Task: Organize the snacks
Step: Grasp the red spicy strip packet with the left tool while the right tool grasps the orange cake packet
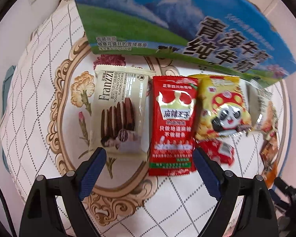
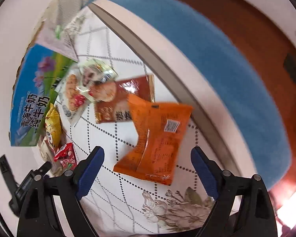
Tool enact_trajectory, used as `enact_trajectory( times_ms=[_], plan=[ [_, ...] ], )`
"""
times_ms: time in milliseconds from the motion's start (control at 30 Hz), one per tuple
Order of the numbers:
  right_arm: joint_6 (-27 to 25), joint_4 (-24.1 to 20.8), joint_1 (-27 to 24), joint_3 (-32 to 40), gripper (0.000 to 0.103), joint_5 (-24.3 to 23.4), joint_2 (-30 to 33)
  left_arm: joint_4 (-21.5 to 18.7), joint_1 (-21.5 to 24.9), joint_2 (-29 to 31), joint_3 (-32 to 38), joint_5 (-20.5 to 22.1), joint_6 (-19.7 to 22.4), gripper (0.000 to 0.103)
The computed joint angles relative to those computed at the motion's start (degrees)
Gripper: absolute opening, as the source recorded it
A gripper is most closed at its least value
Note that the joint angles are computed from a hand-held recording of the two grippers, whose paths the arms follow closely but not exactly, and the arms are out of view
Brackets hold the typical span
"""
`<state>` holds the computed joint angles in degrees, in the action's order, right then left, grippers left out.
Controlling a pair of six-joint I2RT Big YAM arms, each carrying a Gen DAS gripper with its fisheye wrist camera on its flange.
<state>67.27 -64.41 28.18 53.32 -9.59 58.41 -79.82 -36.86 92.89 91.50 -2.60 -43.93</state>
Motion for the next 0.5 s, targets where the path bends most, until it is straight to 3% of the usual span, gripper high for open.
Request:
enact_trajectory(
  times_ms=[67, 100, 200, 500],
  plan=[
    [-1.61, 1.27, 0.04, -0.94, 0.085, 0.06, 1.35, -0.03, 0.74, 1.64, 0.84, 1.07, 0.3, 0.09],
    [-3.09, 1.1, 0.35, -0.91, 0.073, 0.48, 2.74, -0.33, 0.97, 2.4, 1.33, 1.37, 0.46, 0.09],
    [-6.76, -0.08, 2.5, -0.14, 0.063, 3.53, 5.21, -1.22, 1.39, 4.92, 3.55, 0.51, 0.76, 0.09],
    [-12.76, -4.47, 11.16, 5.7, 0.058, 9.06, 11.93, -2.3, -0.97, 9.35, 9.45, -4.92, 6.19, 0.089]
  ],
)
